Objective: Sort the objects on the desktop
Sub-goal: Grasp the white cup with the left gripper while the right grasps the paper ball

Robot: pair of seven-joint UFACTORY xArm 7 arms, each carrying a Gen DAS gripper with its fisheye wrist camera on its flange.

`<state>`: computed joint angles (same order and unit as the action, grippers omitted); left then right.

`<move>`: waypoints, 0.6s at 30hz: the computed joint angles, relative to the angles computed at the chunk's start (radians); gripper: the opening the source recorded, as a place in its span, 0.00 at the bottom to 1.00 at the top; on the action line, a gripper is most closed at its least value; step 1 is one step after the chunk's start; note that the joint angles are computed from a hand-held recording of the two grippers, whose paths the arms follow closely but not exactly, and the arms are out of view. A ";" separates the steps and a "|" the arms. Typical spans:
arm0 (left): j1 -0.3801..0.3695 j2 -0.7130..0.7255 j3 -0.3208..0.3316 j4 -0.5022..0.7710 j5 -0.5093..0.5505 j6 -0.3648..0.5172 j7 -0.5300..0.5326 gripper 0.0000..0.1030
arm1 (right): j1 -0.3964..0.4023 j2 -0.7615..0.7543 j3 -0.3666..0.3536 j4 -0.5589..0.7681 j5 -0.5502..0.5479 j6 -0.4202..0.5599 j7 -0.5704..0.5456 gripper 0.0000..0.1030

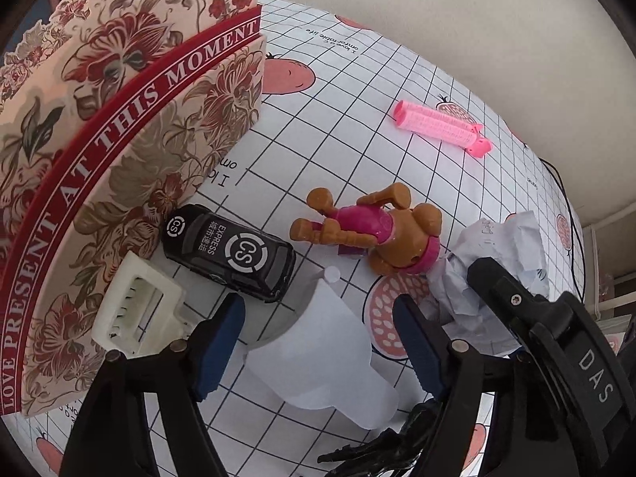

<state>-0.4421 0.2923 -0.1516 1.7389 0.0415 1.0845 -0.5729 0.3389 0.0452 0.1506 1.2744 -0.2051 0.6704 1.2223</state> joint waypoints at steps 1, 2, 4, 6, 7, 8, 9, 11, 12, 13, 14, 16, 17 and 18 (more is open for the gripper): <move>-0.011 0.000 0.002 0.000 0.028 0.006 -0.001 0.71 | 0.001 0.004 0.001 0.002 0.000 -0.002 0.001 0.79; -0.021 0.000 0.004 0.001 0.056 0.014 -0.002 0.70 | 0.004 0.008 0.002 0.006 -0.006 0.000 0.001 0.79; -0.036 -0.002 0.006 -0.002 0.101 0.023 0.003 0.68 | 0.011 0.017 0.002 0.016 -0.031 0.007 0.013 0.79; -0.043 -0.008 0.006 -0.011 0.127 0.024 0.015 0.68 | 0.015 0.018 0.001 0.017 -0.038 0.009 0.025 0.79; -0.046 -0.010 0.007 -0.015 0.139 0.025 0.015 0.66 | 0.016 0.017 0.001 0.016 -0.039 0.007 0.030 0.80; -0.050 -0.012 0.008 -0.018 0.154 0.028 0.012 0.64 | 0.017 0.015 0.000 0.012 -0.043 0.003 0.038 0.79; -0.055 -0.014 0.009 -0.021 0.168 0.029 0.010 0.62 | 0.017 0.012 -0.001 0.006 -0.045 -0.004 0.043 0.79; -0.060 -0.019 0.008 -0.029 0.190 0.027 0.015 0.61 | 0.016 0.008 0.000 -0.001 -0.047 -0.011 0.046 0.79; -0.058 -0.023 0.007 -0.035 0.190 0.023 0.018 0.61 | 0.016 0.005 0.000 -0.005 -0.046 -0.014 0.045 0.79; -0.056 -0.025 0.006 -0.038 0.187 0.021 0.019 0.61 | 0.015 0.001 0.000 -0.010 -0.045 -0.018 0.048 0.78; -0.054 -0.027 0.006 -0.040 0.184 0.020 0.021 0.61 | 0.014 -0.003 0.000 -0.017 -0.044 -0.024 0.053 0.77; -0.051 -0.031 0.004 -0.046 0.182 0.017 0.026 0.61 | 0.010 -0.010 0.001 -0.027 -0.036 -0.035 0.055 0.76; -0.049 -0.033 0.004 -0.048 0.180 0.015 0.029 0.61 | 0.009 -0.013 0.002 -0.032 -0.031 -0.039 0.055 0.75; -0.047 -0.035 0.004 -0.050 0.177 0.013 0.032 0.61 | 0.007 -0.017 0.002 -0.037 -0.027 -0.043 0.054 0.74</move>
<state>-0.4887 0.2575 -0.1479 1.6889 0.2189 1.0978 -0.5409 0.3458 0.0282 0.1529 1.2376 -0.2316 0.6276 1.2762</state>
